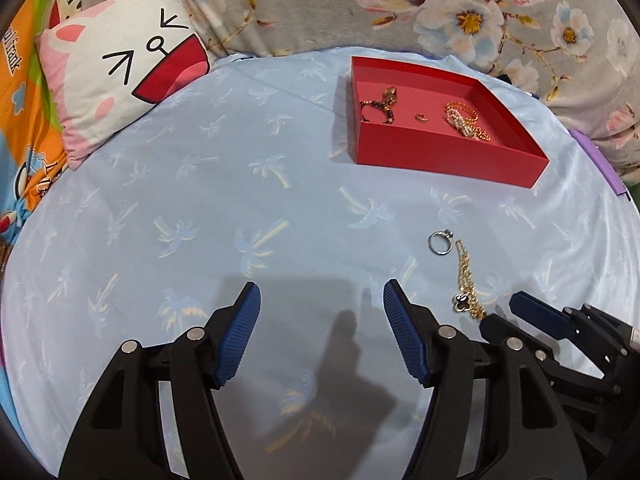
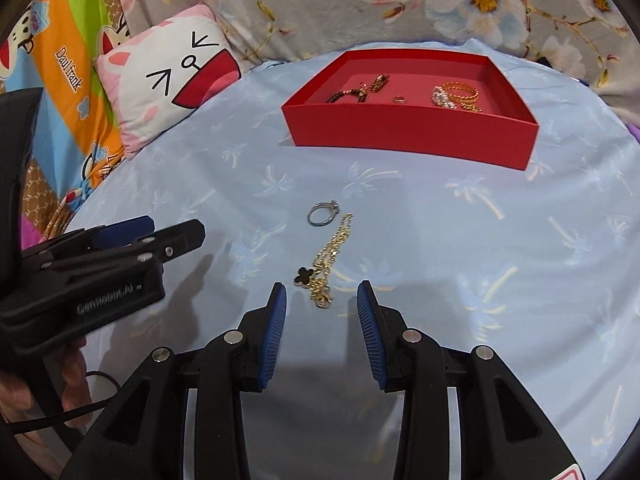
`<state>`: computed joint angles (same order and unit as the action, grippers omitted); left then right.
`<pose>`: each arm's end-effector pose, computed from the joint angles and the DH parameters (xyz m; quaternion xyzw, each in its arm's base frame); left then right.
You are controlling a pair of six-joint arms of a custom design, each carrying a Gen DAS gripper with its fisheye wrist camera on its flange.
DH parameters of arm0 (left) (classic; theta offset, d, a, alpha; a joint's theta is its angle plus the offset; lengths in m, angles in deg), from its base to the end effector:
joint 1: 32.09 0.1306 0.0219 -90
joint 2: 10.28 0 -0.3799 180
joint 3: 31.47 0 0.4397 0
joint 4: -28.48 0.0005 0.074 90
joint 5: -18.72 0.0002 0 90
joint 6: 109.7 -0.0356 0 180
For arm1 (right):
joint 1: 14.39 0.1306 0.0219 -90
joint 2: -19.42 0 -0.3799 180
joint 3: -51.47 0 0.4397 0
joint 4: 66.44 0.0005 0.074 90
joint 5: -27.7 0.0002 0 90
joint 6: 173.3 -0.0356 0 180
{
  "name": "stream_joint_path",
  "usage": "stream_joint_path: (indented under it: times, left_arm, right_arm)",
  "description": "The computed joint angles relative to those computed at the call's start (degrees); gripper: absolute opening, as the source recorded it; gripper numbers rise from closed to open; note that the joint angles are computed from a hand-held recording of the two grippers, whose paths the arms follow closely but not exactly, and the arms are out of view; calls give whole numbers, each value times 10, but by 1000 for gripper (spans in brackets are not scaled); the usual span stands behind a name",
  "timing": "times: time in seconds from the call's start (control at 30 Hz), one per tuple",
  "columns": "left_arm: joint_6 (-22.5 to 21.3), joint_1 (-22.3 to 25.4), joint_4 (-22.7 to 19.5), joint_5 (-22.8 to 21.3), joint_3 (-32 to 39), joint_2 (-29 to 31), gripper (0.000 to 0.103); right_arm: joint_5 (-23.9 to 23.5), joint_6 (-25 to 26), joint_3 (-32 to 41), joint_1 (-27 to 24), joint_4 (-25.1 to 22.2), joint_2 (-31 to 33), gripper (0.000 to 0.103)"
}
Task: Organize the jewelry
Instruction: 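Move both open tools back toward the silver ring and clover necklace, then grasp the gold necklace by its black clover pendant with the right tool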
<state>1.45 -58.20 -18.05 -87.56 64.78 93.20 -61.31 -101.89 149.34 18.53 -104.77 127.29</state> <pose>0.5523 -0.2601 0.3573 -0.0033 0.9419 -0.0001 0.3360 0.5414 0.3492 0.3338 -0.1135 0.9277 0.1473 0.3238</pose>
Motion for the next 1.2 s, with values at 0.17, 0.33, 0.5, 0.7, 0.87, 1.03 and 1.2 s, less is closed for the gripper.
stream_joint_path:
  times: [0.17, 0.33, 0.5, 0.7, 0.87, 1.03, 1.2]
  left_arm:
    - [-3, 1, 2, -3, -6, -3, 62]
    - [-1, 3, 2, -4, -12, -6, 62]
    - [9, 9, 4, 6, -23, -11, 62]
    - [18, 17, 8, 13, -35, -23, 62]
    - [22, 24, 9, 15, -39, -29, 62]
    - [24, 26, 8, 17, -40, -30, 62]
    - [23, 27, 8, 20, -41, -31, 62]
  right_arm:
    - [5, -2, 21, 4, -8, 19, 36]
    - [8, -8, 33, 5, -13, 28, 36]
    - [18, -10, 35, 8, -17, 31, 36]
    - [29, -7, 42, 11, -20, 38, 37]
    - [50, 3, 48, 16, -22, 43, 37]
    - [76, 14, 58, 21, -28, 51, 32]
    - [90, 4, 56, 16, -33, 49, 12]
